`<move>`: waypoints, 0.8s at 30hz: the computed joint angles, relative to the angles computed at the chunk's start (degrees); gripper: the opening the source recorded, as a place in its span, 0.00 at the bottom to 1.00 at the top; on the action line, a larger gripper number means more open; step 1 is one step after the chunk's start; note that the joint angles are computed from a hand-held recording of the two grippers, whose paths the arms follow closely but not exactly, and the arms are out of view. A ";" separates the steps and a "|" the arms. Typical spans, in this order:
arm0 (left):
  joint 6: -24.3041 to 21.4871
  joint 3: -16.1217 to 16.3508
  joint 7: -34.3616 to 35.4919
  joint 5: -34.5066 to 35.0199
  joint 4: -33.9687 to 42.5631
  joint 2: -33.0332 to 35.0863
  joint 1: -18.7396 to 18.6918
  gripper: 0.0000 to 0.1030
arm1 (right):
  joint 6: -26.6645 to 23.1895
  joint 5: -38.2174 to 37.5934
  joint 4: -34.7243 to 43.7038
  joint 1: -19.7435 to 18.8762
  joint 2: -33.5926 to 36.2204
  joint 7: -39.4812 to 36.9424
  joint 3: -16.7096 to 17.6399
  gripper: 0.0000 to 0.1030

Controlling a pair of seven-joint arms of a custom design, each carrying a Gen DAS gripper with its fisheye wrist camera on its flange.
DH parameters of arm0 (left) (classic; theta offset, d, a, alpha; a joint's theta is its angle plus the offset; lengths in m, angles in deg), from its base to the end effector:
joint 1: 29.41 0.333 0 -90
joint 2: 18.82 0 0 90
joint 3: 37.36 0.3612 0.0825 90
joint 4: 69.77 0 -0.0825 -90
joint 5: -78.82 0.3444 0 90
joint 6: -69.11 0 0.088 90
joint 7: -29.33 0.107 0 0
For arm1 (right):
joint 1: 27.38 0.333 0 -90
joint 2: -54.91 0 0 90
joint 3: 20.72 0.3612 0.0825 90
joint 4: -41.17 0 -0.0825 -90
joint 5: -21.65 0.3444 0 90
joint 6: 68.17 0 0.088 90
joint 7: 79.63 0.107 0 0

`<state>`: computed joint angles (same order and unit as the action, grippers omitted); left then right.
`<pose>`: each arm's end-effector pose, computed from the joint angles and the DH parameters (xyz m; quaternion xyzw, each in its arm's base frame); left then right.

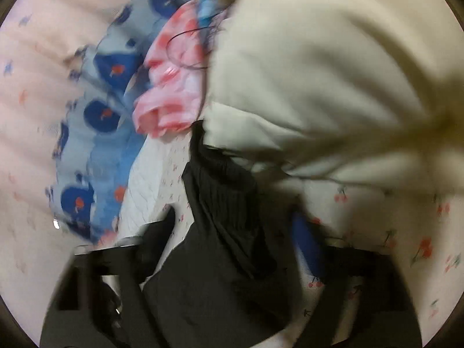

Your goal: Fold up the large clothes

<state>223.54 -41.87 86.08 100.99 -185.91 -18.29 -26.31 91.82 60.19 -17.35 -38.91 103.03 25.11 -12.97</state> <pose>0.5641 -0.0262 0.5797 -0.7449 0.5712 -0.2189 0.2664 0.8025 -0.1341 0.4903 -0.2657 0.8236 -0.0564 0.4980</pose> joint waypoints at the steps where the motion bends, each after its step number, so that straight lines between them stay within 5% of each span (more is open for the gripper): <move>1: 0.10 0.24 0.25 -0.45 -0.36 -0.25 0.26 0.93 | 1.64 0.98 -1.41 -0.42 -0.43 -1.48 1.09 0.78; 2: 0.13 0.34 0.24 -0.72 -0.49 -0.38 0.41 0.93 | 3.06 2.16 -2.30 -1.28 -0.61 -4.35 2.91 0.77; 3: 0.36 0.50 0.38 -1.43 -0.64 -0.51 0.63 0.93 | 2.60 3.00 -1.64 -2.34 -0.13 -7.34 4.78 0.63; 4: 0.46 0.47 0.41 -2.00 -0.66 -0.54 0.68 0.93 | 1.11 3.74 -0.58 -2.88 0.37 -9.66 5.43 0.34; 6: 0.93 0.35 1.85 -3.91 -0.77 -0.54 0.66 0.93 | -0.74 1.00 -0.20 -1.48 0.03 -7.62 2.05 0.08; 9: 0.71 -0.05 1.74 -1.45 -0.70 -0.50 0.26 0.93 | -0.04 0.56 -2.32 -1.08 -1.92 -11.00 1.30 0.04; 12: 0.19 -0.15 -0.23 2.69 -0.53 -0.51 0.05 0.93 | -3.98 -3.41 -1.42 1.66 -2.21 -4.92 -3.79 0.04; 15: 0.18 0.07 0.10 1.77 -0.63 -0.74 0.21 0.93 | -1.17 -4.63 -3.99 2.66 -3.75 -5.43 -4.25 0.07; 17: 0.65 0.28 0.39 0.52 -0.96 -1.07 0.46 0.93 | -5.48 -10.18 -1.71 5.91 -2.77 1.34 -9.85 0.48; 18: 0.86 0.34 0.97 -0.15 -1.15 -1.23 0.54 0.93 | -8.10 -13.66 -0.49 6.44 -2.13 5.99 -10.95 0.77; 20: 0.82 0.32 1.05 0.26 -1.36 -1.44 0.65 0.93 | -6.97 -11.44 -0.64 6.59 -2.12 3.23 -10.47 0.57; 21: 0.68 0.31 0.88 0.69 -1.43 -1.55 0.70 0.93 | -9.43 -13.25 1.74 5.21 -1.14 3.20 -8.02 0.13; 22: 0.72 0.35 1.04 0.67 -1.64 -1.75 0.77 0.93 | -10.72 -15.01 2.61 4.94 -0.90 5.12 -7.56 0.04; 24: 1.23 0.54 1.24 0.49 -2.28 -2.26 1.03 0.93 | -8.00 -14.05 2.56 5.79 -1.55 3.82 -7.04 0.03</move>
<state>224.77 -41.33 87.33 101.48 -188.19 -20.55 -25.28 83.82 46.15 -14.79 -33.12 101.49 28.93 -20.01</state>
